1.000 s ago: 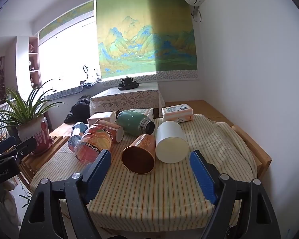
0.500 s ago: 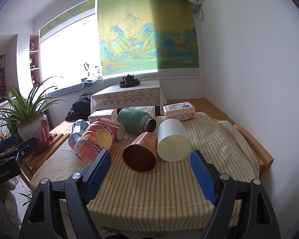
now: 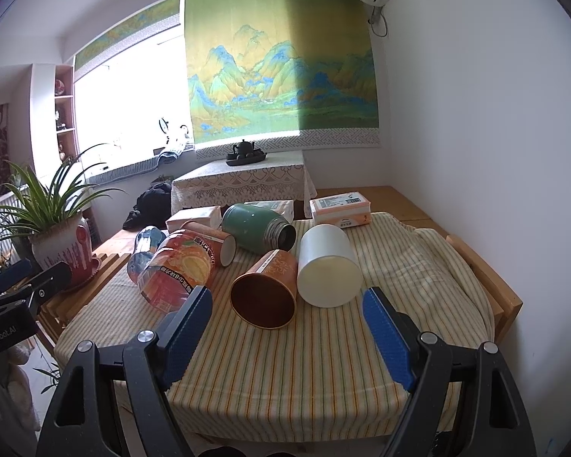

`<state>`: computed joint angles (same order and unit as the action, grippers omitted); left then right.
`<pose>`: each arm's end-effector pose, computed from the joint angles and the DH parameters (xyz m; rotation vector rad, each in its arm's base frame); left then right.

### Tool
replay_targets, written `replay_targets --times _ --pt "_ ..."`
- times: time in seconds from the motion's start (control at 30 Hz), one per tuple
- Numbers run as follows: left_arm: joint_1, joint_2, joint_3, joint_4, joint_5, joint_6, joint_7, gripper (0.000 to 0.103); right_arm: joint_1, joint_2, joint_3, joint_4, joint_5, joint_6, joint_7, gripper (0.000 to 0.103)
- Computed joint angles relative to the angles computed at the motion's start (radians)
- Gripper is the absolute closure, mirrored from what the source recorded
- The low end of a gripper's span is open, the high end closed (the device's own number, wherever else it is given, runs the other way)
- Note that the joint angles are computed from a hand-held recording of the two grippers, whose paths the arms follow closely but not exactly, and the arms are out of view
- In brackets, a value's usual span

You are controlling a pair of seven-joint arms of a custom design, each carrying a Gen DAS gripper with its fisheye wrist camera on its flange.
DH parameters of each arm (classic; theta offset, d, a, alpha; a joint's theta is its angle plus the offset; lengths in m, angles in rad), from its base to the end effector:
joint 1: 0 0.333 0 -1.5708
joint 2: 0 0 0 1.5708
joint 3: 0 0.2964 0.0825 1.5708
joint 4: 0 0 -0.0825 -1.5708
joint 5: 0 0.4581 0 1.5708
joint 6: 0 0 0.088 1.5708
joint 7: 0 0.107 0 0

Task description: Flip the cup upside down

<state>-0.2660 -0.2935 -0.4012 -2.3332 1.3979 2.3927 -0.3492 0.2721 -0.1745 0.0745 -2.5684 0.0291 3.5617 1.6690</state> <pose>0.4468 -0.3445 0.4312 -1.6351 1.2548 -0.8855 0.5040 0.1785 0.3982 -1.6009 1.2806 -0.7296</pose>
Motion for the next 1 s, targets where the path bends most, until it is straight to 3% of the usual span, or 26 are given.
replay_targets --times 0.67,1.0 --pt "-0.001 0.006 0.004 0.003 0.008 0.003 -0.011 0.001 -0.003 0.003 -0.005 0.002 -0.009 0.016 0.007 0.025" --pt "0.0 0.006 0.004 0.0 0.009 0.009 -0.013 0.001 -0.007 0.004 0.019 0.003 0.059 0.029 -0.051 0.025"
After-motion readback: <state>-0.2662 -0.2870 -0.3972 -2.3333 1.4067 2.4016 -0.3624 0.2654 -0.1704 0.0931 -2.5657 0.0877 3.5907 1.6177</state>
